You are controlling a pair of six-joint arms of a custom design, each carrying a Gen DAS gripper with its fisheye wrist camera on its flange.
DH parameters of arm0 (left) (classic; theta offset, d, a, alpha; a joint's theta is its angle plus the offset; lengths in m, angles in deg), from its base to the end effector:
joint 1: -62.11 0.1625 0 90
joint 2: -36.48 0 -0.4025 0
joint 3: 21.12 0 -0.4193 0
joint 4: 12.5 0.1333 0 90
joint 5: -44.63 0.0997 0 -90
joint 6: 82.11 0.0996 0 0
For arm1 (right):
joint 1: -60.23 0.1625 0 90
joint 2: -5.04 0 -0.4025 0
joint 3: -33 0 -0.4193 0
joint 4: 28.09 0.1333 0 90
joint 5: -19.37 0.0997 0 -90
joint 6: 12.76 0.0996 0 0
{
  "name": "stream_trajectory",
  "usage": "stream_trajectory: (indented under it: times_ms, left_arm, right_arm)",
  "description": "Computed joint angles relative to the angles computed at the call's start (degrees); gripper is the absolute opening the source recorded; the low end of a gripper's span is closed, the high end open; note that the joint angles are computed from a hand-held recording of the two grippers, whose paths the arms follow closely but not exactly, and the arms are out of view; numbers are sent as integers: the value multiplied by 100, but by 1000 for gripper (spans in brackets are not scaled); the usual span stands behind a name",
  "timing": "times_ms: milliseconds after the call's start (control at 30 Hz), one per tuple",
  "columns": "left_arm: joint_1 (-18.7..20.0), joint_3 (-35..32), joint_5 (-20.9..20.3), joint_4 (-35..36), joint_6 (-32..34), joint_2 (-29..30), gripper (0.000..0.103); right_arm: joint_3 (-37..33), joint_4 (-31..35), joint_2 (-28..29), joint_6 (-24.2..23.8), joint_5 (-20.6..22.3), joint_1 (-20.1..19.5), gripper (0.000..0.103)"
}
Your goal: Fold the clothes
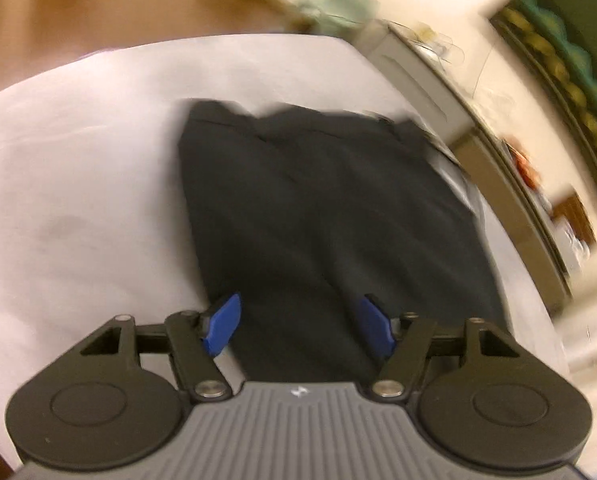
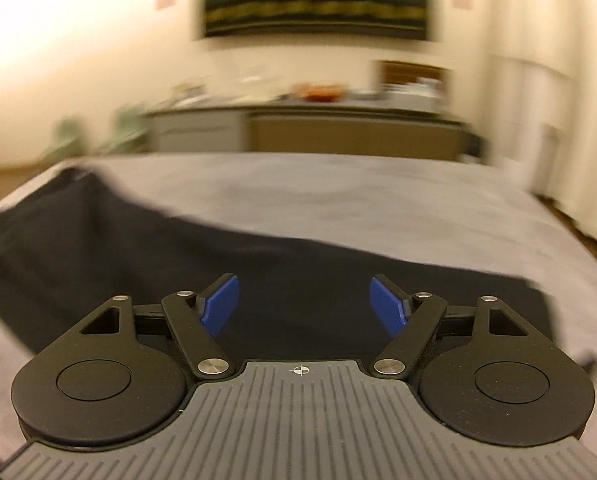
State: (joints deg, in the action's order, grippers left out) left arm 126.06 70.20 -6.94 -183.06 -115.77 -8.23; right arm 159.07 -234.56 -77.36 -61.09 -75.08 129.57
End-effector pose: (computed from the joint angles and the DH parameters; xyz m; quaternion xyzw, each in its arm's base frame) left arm -0.1322 -0.7149 0.1319 -0.1558 0.8948 -0.3958 0.1358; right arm -0.0522 -0.4942 0.3378 0.1700 -0.7865 0.4710 0.3616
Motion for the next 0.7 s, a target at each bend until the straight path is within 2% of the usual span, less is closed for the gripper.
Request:
stream_trajectory:
  times_ms: [100, 200, 267, 400, 500, 567, 633, 700]
  left_arm:
    - [209, 243, -531, -859, 76, -237, 67]
    - [335, -51, -1160, -1330, 389, -59, 70]
    - [434, -403, -1515, -1140, 500, 128, 71]
    - [591, -1192, -1813, -352, 576, 491, 71]
    - [702, -1555, -2017, -83, 631, 695, 74]
    - [740, -1734, -2020, 128, 646, 801, 75]
    - [773, -1912, -2002, 348, 658, 906, 75]
    - [808, -1942, -2089, 349, 568, 931, 75]
  right_arm:
    - [-285, 391, 498, -379, -130, 649, 78]
    - [-827, 874, 1230, -855, -242, 1357, 88]
    - [-1301, 1132, 1833, -1222, -325, 1778, 90]
    - [-2486, 1384, 3256, -1981, -703, 2382, 91]
    - [-3501, 1882, 4150, -2105, -988, 2632, 91]
    - [-3988, 2273, 4519, -2078, -1093, 2693, 91]
    - [-4443, 2678, 4857, -2012, -1223, 2740, 86]
    - [-4833, 3281, 5049, -1766, -1372, 2727, 50]
